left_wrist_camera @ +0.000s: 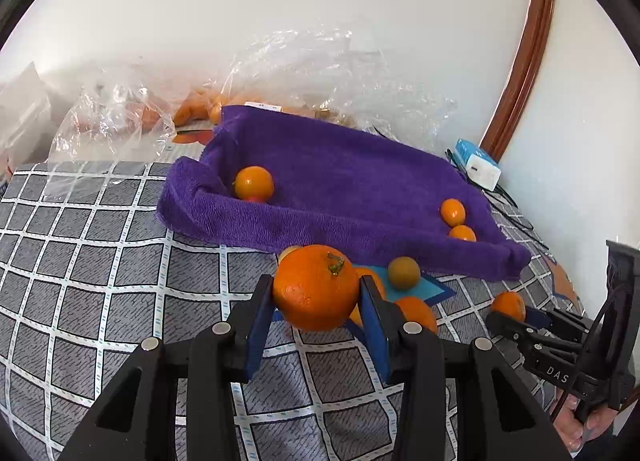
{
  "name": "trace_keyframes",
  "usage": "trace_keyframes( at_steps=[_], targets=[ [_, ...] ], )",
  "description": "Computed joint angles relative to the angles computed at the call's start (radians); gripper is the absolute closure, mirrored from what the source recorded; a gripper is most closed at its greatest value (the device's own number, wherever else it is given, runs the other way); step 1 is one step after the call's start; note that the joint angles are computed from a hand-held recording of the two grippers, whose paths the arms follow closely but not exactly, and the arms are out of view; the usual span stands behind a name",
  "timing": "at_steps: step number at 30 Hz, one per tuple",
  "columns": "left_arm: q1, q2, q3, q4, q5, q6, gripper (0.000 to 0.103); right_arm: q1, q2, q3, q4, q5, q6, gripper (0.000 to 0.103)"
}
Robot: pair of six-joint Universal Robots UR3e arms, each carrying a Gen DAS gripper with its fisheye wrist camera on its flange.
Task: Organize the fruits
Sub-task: 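Lift both held oranges off the table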
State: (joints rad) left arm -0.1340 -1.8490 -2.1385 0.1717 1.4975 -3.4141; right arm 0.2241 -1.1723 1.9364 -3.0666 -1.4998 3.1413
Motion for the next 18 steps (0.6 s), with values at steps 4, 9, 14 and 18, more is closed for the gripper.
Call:
trace_keyframes(
  at_steps=[4,9,14,18],
  targets=[
    [0.004,0.011,-0.018,0.035,0.012,-0.019,0.063,-0.014,-0.009,0.020,-0.025,0.021,0.013,0.062],
    [0.002,0.014,-0.019,0.043,0.023,-0.027,0.063,-0.026,-0.015,0.035,-0.045,0.035,0.031,0.062],
    [-0.008,0.013,-0.023,0.066,0.038,-0.032,0.063,-0.026,-0.018,0.043,-0.057,0.031,0.039,0.062],
    [-0.019,0.009,-0.022,0.074,0.051,-0.032,0.063,-0.037,-0.024,0.057,-0.073,0.048,0.045,0.062]
  ],
)
